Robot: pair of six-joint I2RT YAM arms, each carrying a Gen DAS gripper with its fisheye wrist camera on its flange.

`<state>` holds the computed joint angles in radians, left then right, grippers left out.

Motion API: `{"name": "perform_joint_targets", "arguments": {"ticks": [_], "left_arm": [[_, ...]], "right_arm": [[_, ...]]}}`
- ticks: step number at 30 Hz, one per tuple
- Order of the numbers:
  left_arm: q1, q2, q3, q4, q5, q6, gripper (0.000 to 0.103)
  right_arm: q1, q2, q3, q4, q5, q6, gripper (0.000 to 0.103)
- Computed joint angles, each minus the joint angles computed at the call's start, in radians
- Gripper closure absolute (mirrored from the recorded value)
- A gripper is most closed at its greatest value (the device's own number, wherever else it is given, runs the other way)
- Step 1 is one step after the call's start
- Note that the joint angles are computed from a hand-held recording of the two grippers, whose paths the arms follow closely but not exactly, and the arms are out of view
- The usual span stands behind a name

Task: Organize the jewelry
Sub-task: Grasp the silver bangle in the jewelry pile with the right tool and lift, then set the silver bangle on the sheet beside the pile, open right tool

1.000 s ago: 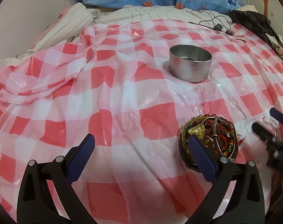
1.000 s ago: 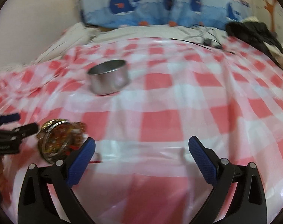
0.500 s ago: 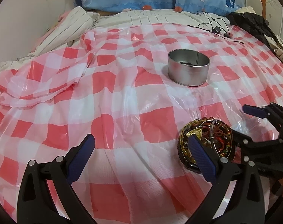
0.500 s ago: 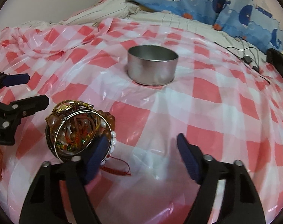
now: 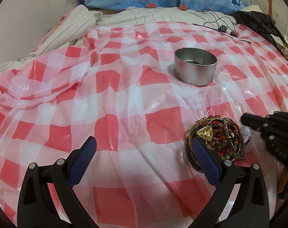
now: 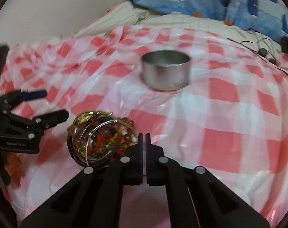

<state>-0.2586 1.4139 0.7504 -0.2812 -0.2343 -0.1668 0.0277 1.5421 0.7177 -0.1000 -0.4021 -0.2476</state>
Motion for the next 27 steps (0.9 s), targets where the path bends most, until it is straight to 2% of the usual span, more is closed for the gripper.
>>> {"name": "perform_joint_targets", "arguments": {"ticks": [4, 5, 6, 7, 11, 13, 14, 15, 17, 18, 21, 24, 27], "left_arm": [[-0.001, 0.005, 0.000, 0.001, -0.007, 0.003, 0.007], [-0.001, 0.006, 0.000, 0.001, -0.008, 0.003, 0.007], [0.001, 0.005, -0.001, 0.001, -0.007, 0.005, 0.007], [0.000, 0.006, -0.001, 0.003, -0.007, 0.003, 0.007], [0.001, -0.003, -0.007, 0.010, 0.000, 0.005, 0.007], [-0.001, -0.005, -0.008, 0.011, -0.001, 0.004, 0.007], [-0.001, -0.006, -0.007, 0.010, 0.000, 0.004, 0.007], [-0.001, -0.006, -0.007, 0.010, 0.000, 0.004, 0.007], [-0.004, -0.007, -0.006, 0.008, 0.002, 0.002, 0.007], [-0.006, -0.007, -0.004, 0.006, 0.003, 0.002, 0.007], [-0.013, -0.007, 0.000, 0.000, 0.001, 0.003, 0.007], [-0.008, -0.011, 0.001, -0.002, 0.020, 0.005, 0.007], [-0.009, -0.011, -0.003, 0.006, 0.059, 0.011, 0.007]], "right_arm": [[-0.035, 0.046, 0.041, -0.050, -0.082, 0.003, 0.099], [-0.030, 0.058, 0.053, -0.064, -0.085, 0.003, 0.093], [-0.021, 0.058, 0.048, -0.056, -0.083, -0.001, 0.065], [-0.007, 0.047, 0.033, -0.037, -0.060, -0.003, 0.049], [0.045, 0.043, 0.029, -0.023, 0.022, -0.041, 0.052], [0.078, 0.065, 0.044, -0.023, 0.080, -0.067, 0.059], [0.095, 0.082, 0.055, -0.030, 0.099, -0.085, 0.063], [0.101, 0.092, 0.060, -0.031, 0.099, -0.096, 0.074], [0.117, 0.101, 0.065, -0.031, 0.105, -0.117, 0.086], [0.125, 0.099, 0.067, -0.033, 0.118, -0.124, 0.096], [0.074, 0.060, 0.061, -0.061, 0.045, -0.110, 0.100], [0.007, -0.025, 0.034, -0.078, 0.023, -0.098, 0.100], [-0.063, -0.032, 0.037, -0.095, 0.018, -0.096, 0.100]]}}
